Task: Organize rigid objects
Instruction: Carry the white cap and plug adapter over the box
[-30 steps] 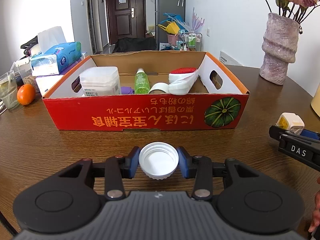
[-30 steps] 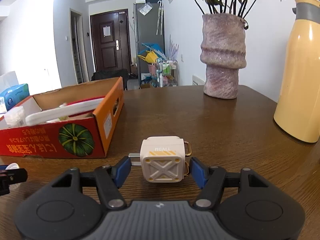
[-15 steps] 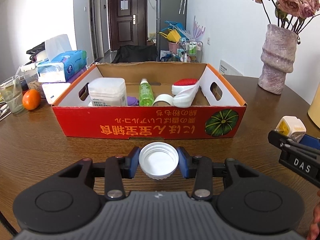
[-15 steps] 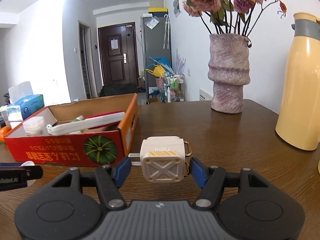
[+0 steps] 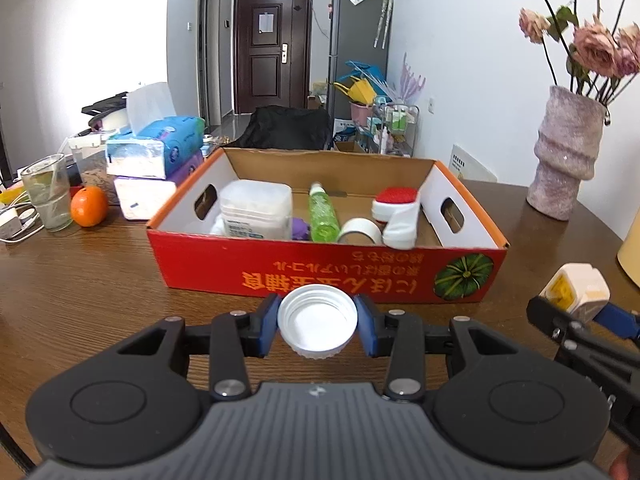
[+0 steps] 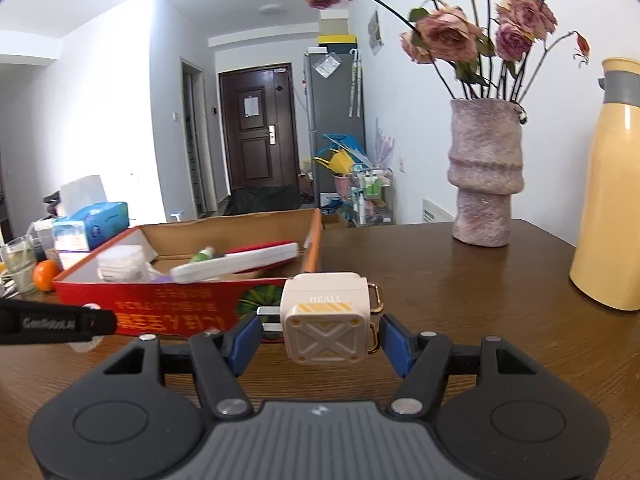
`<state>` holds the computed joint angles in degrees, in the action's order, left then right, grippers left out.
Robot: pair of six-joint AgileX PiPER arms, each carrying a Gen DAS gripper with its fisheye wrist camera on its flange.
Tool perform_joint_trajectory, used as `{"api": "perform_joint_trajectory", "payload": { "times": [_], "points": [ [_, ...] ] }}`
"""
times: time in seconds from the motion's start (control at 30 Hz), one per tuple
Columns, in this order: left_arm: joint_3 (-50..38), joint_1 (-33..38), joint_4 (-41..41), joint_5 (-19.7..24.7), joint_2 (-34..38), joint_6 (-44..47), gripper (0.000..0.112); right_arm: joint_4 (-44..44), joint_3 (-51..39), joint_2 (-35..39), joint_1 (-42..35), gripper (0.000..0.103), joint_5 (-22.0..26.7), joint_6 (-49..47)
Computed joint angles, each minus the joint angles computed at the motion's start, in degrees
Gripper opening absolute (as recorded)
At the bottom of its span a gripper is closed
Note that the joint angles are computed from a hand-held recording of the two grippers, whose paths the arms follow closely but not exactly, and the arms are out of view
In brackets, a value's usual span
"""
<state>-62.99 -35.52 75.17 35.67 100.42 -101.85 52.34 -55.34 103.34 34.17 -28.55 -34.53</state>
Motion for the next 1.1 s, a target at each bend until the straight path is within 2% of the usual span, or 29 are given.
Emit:
{"api": "perform_joint_trajectory", "payload": {
  "times": [0.53, 1.1],
  "points": [
    [1.46, 4.14, 0.97, -1.29, -3.68, -0.05, 0.041, 4.92, -6.33, 2.85, 5.87, 0.064, -1.63, -3.54],
    [-2.72, 8.67, 0.67, -3.03, -1.02, 1.75, 0.042, 6.95, -15.78, 8.63, 5.92, 0.064, 0.34, -6.83]
  ]
}}
